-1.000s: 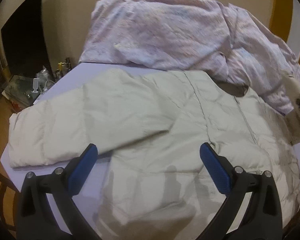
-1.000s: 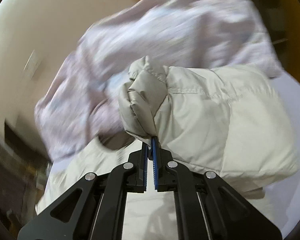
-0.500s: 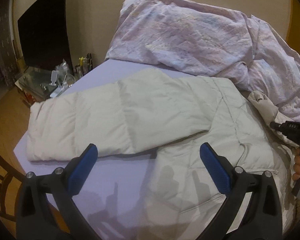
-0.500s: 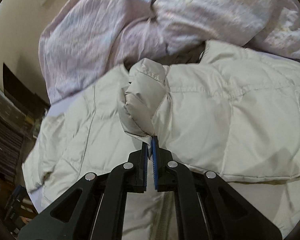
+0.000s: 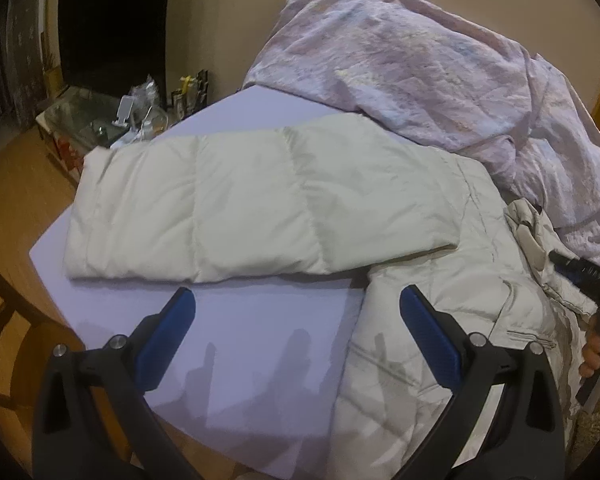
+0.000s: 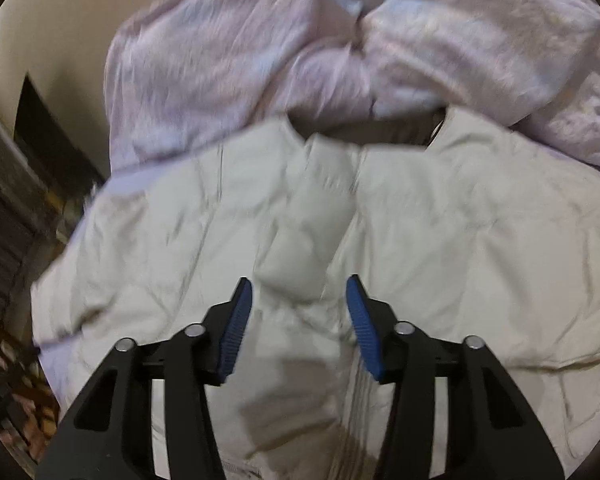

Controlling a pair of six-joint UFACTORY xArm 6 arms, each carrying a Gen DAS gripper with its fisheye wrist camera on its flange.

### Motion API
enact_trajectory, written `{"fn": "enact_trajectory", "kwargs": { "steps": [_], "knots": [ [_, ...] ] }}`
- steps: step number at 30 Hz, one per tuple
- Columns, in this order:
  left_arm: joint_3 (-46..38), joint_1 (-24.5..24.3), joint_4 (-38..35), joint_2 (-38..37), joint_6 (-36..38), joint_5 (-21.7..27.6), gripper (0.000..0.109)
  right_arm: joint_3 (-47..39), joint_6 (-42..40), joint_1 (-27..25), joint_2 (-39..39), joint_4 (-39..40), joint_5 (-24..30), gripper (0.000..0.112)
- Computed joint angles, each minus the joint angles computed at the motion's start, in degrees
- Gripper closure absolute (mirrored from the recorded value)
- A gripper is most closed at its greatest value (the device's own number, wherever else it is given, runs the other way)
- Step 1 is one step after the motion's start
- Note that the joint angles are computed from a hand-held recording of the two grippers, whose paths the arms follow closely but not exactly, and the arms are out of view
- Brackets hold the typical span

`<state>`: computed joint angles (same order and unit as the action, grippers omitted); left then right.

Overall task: Fold large clothes
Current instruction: 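Fold the held sleeve across the jacket body with the right gripper, then grasp the other sleeve with the left gripper and fold it across the body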

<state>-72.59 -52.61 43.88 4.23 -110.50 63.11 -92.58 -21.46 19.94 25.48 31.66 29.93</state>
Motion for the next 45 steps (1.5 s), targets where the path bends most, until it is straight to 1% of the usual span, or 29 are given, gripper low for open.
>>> {"fn": "enact_trajectory", "kwargs": {
  "steps": [2,4,6,8,11,12,14,16,18,19,22,25,27,32,33,35,36,37,39,40,42,45],
  "knots": [
    [0.3,0.0,-0.7,-0.1,-0.2,0.0,0.008,-2.5,3.1,-0.8,1.7,-0.4,0.2,0.072],
    [0.5,0.0,-1.3,-0.2,-0.3,0.1,0.008,-5.9,8.1,-1.1,4.5,-4.0,0.5,0.072],
    [0.7,-0.2,-1.6,-0.3,-0.6,0.2,0.008,-10.6,12.0,-1.0,8.1,-7.6,3.1,0.072],
    [1.6,-0.2,-1.7,-0.8,-1.9,-0.1,0.008,-16.3,16.6,-0.2,12.6,-14.4,7.5,0.072],
    [4.3,0.0,-1.8,-2.6,-5.1,-1.8,0.008,-18.0,21.1,1.3,14.2,-24.0,7.5,0.071],
    [5.0,0.2,-1.8,-3.1,-6.0,-2.1,0.008,-18.3,22.1,1.5,14.3,-25.3,8.0,0.071],
    [7.1,0.6,-2.1,-4.6,-9.0,-2.6,0.008,-19.7,22.1,1.3,14.8,-24.8,9.6,0.071],
    [10.0,1.3,-1.9,-6.7,-12.7,-4.2,0.016,-19.5,20.7,1.0,14.7,-22.6,9.6,0.071],
    [12.5,2.1,-2.1,-8.5,-15.8,-5.8,0.020,-18.8,19.0,0.6,14.4,-20.3,8.9,0.071],
    [14.3,2.6,-1.7,-9.8,-18.1,-6.8,0.020,-18.5,18.5,0.5,14.3,-19.6,8.7,0.071],
    [17.4,3.6,-1.6,-12.3,-22.5,-7.3,0.020,-18.3,18.6,0.7,14.2,-20.2,8.5,0.071],
    [21.6,5.0,-0.1,-15.5,-28.4,-9.8,0.020,-18.0,18.7,0.9,14.1,-20.9,8.0,0.071],
    [23.6,5.8,1.3,-16.9,-31.8,-11.0,0.023,-17.7,18.4,0.9,14.0,-20.6,7.6,0.071],
    [27.6,6.9,5.3,-20.2,-39.5,-11.6,0.032,-15.9,17.1,0.9,13.2,-19.3,6.0,0.070],
    [28.6,7.1,6.7,-21.0,-41.7,-11.7,0.035,-15.7,16.8,0.8,13.1,-19.0,5.7,0.070],
    [29.9,7.5,8.0,-22.0,-44.6,-11.6,0.044,-14.8,16.2,0.7,12.6,-18.3,5.1,0.070],
    [30.3,7.6,8.2,-22.3,-45.3,-11.5,0.058,-14.6,15.9,0.7,12.5,-18.1,4.9,0.070],
    [31.3,7.8,8.4,-22.9,-46.6,-11.4,0.076,-14.3,15.8,0.7,12.3,-18.0,4.7,0.070],
    [34.3,8.5,10.3,-24.7,-50.7,-13.1,0.092,-13.8,15.3,0.7,12.1,-17.7,4.1,0.070],
    [35.2,8.9,11.2,-25.2,-51.8,-13.9,0.098,-13.6,15.1,0.7,12.0,-17.5,3.9,0.070],
    [36.5,9.8,11.9,-26.2,-51.8,-15.2,0.102,-13.3,15.2,0.8,11.9,-17.7,3.6,0.070],
    [34.5,10.2,9.5,-25.7,-45.8,-13.4,0.106,-13.3,15.5,0.9,11.9,-18.2,3.5,0.070]
  ]
}}
